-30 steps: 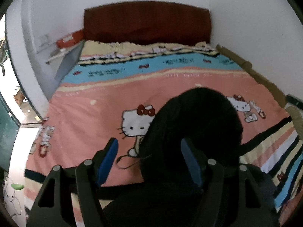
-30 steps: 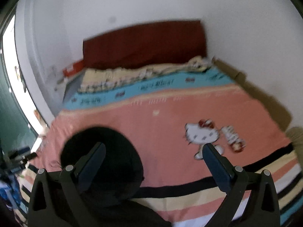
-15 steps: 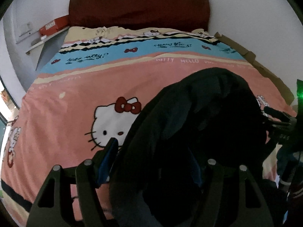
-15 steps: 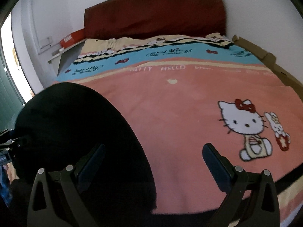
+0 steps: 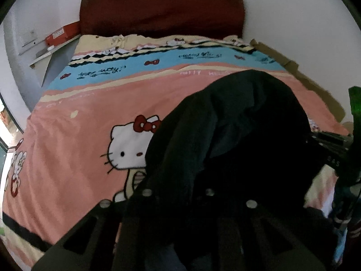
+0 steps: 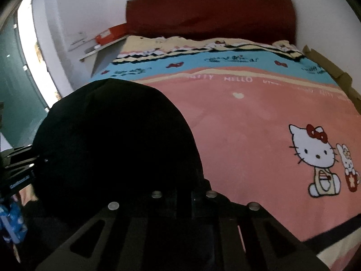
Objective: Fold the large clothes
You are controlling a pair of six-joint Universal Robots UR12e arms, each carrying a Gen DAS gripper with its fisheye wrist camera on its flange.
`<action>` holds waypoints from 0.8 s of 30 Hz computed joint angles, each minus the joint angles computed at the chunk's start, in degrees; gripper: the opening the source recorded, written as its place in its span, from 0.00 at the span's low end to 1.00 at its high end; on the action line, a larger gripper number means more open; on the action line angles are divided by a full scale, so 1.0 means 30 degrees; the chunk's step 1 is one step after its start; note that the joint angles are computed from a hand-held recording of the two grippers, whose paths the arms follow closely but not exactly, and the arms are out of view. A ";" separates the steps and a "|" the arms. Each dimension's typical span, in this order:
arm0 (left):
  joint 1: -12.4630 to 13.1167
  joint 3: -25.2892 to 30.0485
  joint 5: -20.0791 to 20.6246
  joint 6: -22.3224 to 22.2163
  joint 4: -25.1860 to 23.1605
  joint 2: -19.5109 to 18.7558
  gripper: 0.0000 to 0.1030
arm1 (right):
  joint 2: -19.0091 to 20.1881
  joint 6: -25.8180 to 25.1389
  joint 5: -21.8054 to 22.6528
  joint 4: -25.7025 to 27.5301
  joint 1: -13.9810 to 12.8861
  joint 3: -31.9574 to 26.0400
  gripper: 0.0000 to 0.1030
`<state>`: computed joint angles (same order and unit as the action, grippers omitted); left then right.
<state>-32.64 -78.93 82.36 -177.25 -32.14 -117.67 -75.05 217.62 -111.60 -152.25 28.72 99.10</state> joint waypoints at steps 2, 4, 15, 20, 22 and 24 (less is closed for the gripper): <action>0.0108 -0.0927 -0.0352 -0.0010 0.0418 0.0873 0.10 | -0.0434 -0.0025 -0.0141 -0.0025 0.0374 0.0148 0.07; 0.0291 -0.2152 -0.0862 -0.0022 0.1114 0.1959 0.10 | -0.1030 -0.0220 -0.0351 -0.0227 0.0938 0.0410 0.07; 0.2102 -0.9967 -0.4953 0.0328 0.4692 0.8454 0.10 | -0.3316 -0.0187 -0.2353 -0.2572 0.5876 0.1895 0.06; 0.2355 -1.2455 -0.5194 0.1287 0.4556 1.0277 0.10 | -0.3197 0.1347 -0.2871 -0.1001 0.8039 0.1939 0.07; 0.2414 -1.3347 -0.5461 0.1423 0.4676 1.0784 0.10 | -0.3124 0.1886 -0.2810 -0.0798 0.8531 0.2054 0.07; 0.2313 -1.4006 -0.5260 0.1650 0.4738 1.1111 0.10 | -0.3013 0.2593 -0.2732 -0.0503 0.8971 0.2236 0.07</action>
<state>-25.70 -120.95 66.58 -172.30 -17.93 -84.33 -84.09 225.40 -119.80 -153.76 55.64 105.80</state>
